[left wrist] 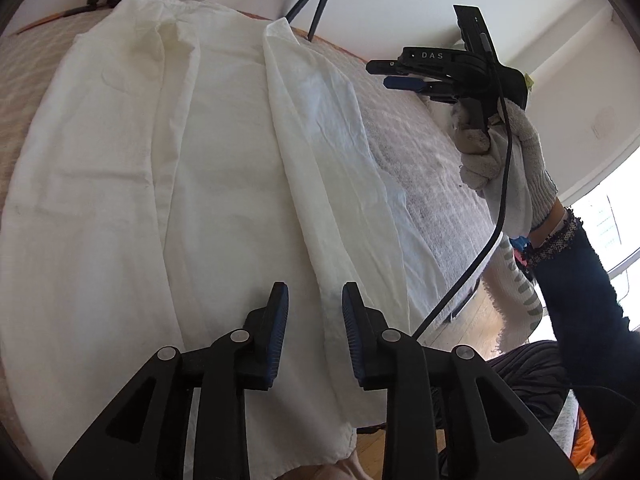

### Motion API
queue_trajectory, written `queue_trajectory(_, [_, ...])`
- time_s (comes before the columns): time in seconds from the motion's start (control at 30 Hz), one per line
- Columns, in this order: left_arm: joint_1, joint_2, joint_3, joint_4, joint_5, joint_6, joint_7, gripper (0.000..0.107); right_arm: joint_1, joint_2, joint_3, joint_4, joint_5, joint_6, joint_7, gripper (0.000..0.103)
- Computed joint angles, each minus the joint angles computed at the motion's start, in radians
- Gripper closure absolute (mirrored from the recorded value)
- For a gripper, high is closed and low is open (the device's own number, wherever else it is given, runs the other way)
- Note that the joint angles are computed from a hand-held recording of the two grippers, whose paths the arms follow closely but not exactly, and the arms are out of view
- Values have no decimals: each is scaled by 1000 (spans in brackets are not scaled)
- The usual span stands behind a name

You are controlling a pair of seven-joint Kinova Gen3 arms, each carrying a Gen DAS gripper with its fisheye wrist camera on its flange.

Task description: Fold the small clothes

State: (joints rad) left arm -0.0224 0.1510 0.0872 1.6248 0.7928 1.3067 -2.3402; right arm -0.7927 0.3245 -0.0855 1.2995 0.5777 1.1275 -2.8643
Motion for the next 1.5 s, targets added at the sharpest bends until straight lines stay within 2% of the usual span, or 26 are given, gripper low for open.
queue_trajectory(0.1, [-6, -26, -5, 12, 9, -14, -30, 81, -4, -70, -28, 91, -29, -72, -52, 58])
queue_trajectory(0.27, [23, -81, 0, 45, 10, -38, -87, 80, -13, -87, -79, 163, -80, -146, -93, 58])
queue_trajectory(0.33, [38, -106, 6, 60, 1, -50, -107, 69, -14, -63, -85, 155, -106, -143, -78, 58])
queue_trajectory(0.4, [77, -142, 9, 87, -23, -104, -110, 58, -24, -35, -81, 139, -118, -124, -65, 58])
queue_trajectory(0.5, [120, -171, 14, 112, -85, -183, -110, 58, -31, -10, -70, 124, -141, -106, -50, 58])
queue_trajectory(0.6, [149, -166, 14, 123, -133, -227, -74, 58, -39, 15, -59, 94, -149, -79, -25, 67])
queue_trajectory(0.63, [150, -158, 9, 121, -135, -221, -66, 58, -41, 25, -55, 82, -154, -66, -16, 78])
queue_trajectory(0.73, [134, -143, -11, 127, -117, -207, -54, 58, -66, 51, -40, 50, -139, -17, -4, 96])
queue_trajectory(0.8, [109, -146, -31, 131, -94, -200, -34, 58, -92, 73, -27, 15, -111, 40, 4, 100])
queue_trajectory(0.83, [97, -139, -39, 127, -81, -190, -21, 58, -123, 83, 5, -2, -102, 76, 2, 101])
queue_trajectory(0.9, [69, -130, -54, 122, -62, -160, -5, 61, -132, 76, 15, 5, -86, 100, -30, 101])
queue_trajectory(1.0, [47, -128, -53, 116, -56, -141, -2, 61, -94, 19, -18, 80, -82, 27, -65, 101])
queue_trajectory(1.1, [56, -185, -45, 153, -69, -207, -18, 61, -97, -34, -33, 137, -54, -4, -118, 101])
queue_trajectory(1.17, [72, -224, -46, 178, -61, -245, -44, 61, -94, -79, -48, 192, -30, -43, -159, 100])
queue_trajectory(1.2, [82, -235, -47, 182, -53, -253, -57, 61, -91, -100, -54, 218, -26, -68, -175, 95])
queue_trajectory(1.27, [106, -251, -44, 188, -45, -264, -72, 61, -70, -142, -90, 267, -2, -104, -213, 77])
queue_trajectory(1.3, [120, -257, -36, 190, -49, -277, -68, 61, -88, -160, -90, 288, 31, -98, -251, 60])
queue_trajectory(1.33, [135, -263, -31, 193, -46, -292, -67, 61, -94, -178, -104, 305, 67, -88, -286, 50])
queue_trajectory(1.43, [179, -284, -16, 204, -35, -348, -58, 61, -82, -235, -144, 357, 122, -94, -358, 49])
queue_trajectory(1.5, [208, -272, -14, 192, -8, -347, -63, 60, -63, -289, -168, 409, 150, -121, -417, 47])
